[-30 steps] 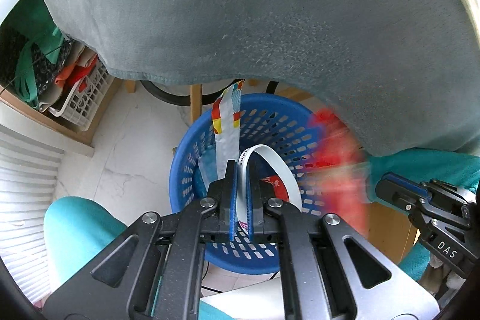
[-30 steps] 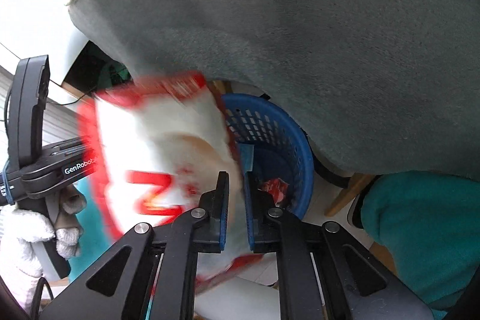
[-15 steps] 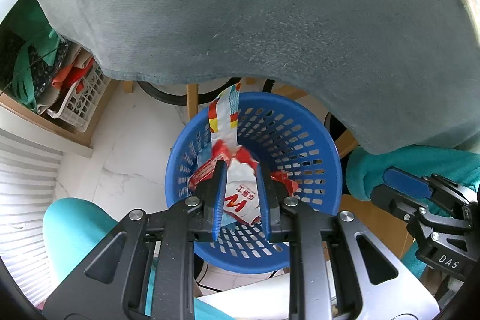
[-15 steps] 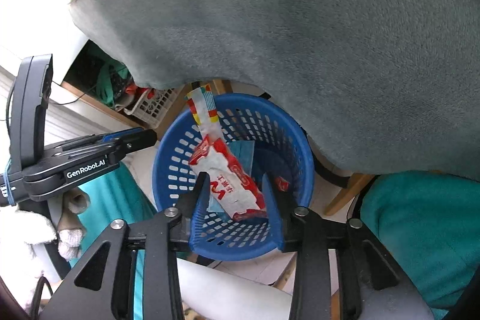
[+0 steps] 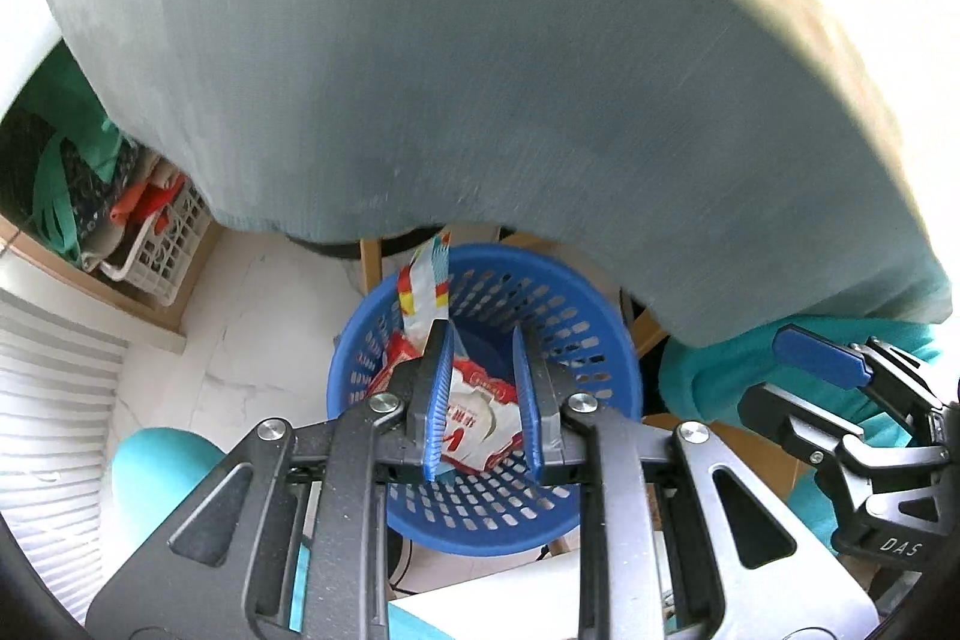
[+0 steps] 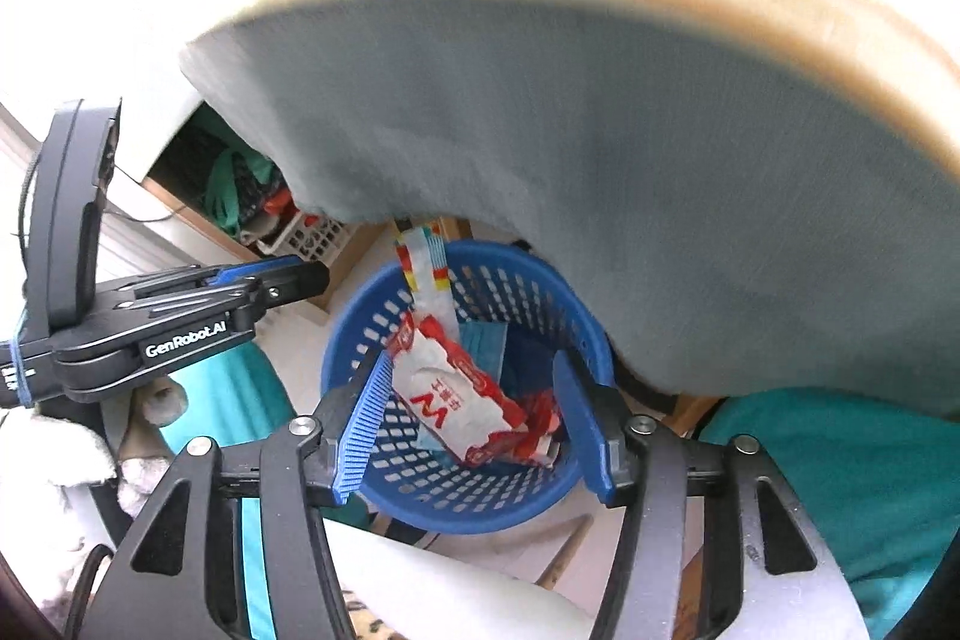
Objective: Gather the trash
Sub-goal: 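Open both tools to drop the band and M bag into the wastebasket, then raise both open tools and move them back over the bed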
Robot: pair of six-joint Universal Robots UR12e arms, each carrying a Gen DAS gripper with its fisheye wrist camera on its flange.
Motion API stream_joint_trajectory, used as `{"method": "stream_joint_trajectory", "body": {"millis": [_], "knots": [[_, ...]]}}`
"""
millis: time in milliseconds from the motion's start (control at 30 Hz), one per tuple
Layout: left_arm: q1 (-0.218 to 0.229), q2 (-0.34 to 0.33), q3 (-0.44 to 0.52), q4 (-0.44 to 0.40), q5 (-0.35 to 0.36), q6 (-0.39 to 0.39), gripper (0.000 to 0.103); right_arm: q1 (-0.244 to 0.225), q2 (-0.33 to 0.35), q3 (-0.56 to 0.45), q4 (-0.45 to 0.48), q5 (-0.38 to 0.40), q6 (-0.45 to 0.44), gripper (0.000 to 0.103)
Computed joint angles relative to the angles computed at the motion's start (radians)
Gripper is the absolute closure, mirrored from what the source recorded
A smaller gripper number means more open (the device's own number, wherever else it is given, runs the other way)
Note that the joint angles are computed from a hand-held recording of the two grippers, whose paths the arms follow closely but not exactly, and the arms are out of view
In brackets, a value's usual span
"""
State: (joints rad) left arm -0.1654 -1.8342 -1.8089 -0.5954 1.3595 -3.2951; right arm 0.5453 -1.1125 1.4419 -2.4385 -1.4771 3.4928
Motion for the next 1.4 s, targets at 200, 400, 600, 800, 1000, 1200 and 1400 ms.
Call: {"method": "stream_joint_trajectory", "body": {"millis": [200,400,600,800,1000,1200,1400], "knots": [[-0.001,0.017,0.015,0.060,-0.008,0.012,0.057,-0.010,-0.034,0.008,-0.050,-0.007,-0.035,0.034],[0.000,0.022,0.053,0.097,-0.028,0.046,0.057,-0.029,-0.066,0.012,-0.082,0.002,-0.084,0.033],[-0.007,0.004,0.118,0.118,-0.047,0.087,0.057,-0.052,-0.092,0.007,-0.109,-0.030,-0.087,0.026],[-0.021,-0.038,0.214,0.111,-0.049,0.133,0.057,-0.080,-0.095,-0.012,-0.149,-0.076,-0.119,0.023],[-0.035,-0.097,0.327,0.059,-0.035,0.179,0.057,-0.114,-0.078,-0.064,-0.108,-0.096,-0.132,0.023],[-0.046,-0.178,0.466,-0.032,-0.026,0.222,0.048,-0.142,-0.052,-0.106,-0.121,-0.144,-0.182,0.023],[-0.062,-0.263,0.600,-0.114,0.006,0.273,0.048,-0.178,0.000,-0.196,-0.093,-0.143,-0.173,0.023]]}}
